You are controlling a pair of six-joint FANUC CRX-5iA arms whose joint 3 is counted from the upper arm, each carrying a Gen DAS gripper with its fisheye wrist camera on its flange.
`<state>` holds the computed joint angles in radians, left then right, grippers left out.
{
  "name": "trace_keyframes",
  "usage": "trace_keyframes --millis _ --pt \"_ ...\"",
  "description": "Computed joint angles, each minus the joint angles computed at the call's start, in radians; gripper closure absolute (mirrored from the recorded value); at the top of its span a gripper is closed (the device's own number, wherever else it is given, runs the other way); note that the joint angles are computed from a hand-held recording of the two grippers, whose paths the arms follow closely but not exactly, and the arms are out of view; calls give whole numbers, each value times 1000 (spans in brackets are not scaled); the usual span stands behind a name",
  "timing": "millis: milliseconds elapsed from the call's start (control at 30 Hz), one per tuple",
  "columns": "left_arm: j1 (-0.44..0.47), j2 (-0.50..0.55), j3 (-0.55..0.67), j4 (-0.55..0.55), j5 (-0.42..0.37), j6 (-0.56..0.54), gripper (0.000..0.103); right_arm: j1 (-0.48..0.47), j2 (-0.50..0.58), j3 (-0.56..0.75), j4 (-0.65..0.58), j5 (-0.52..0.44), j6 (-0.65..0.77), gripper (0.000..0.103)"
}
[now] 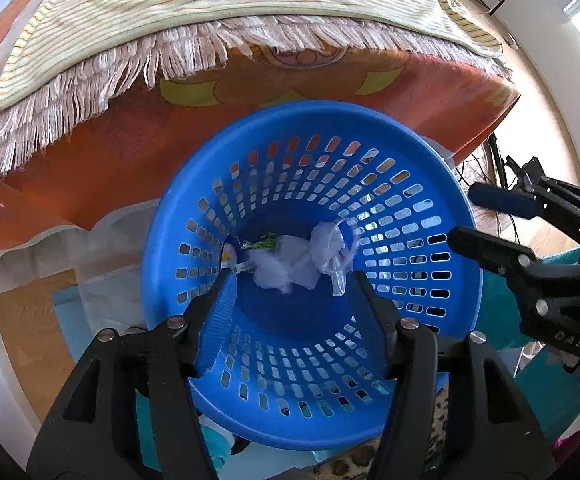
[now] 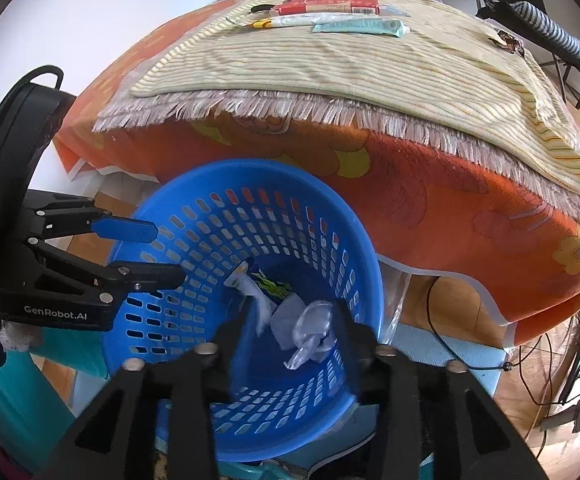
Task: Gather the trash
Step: 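Carry the white plastic and white band to the basket and release both, then move both tools back over the towel toward the remaining trash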
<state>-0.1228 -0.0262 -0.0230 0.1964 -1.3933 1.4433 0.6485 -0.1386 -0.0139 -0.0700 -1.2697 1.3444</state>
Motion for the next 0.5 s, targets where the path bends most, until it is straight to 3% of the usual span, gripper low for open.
trace_keyframes --millis 67,267,500 --pt "2 -1 0 1 2 1 43 -1 -2 -1 6 5 -10 40" --pt "14 -4 7 12 7 2 43 -6 -6 -4 15 13 -37 24" --pt "19 5 56 21 14 -3 43 -25 4 23 13 25 -54 18"
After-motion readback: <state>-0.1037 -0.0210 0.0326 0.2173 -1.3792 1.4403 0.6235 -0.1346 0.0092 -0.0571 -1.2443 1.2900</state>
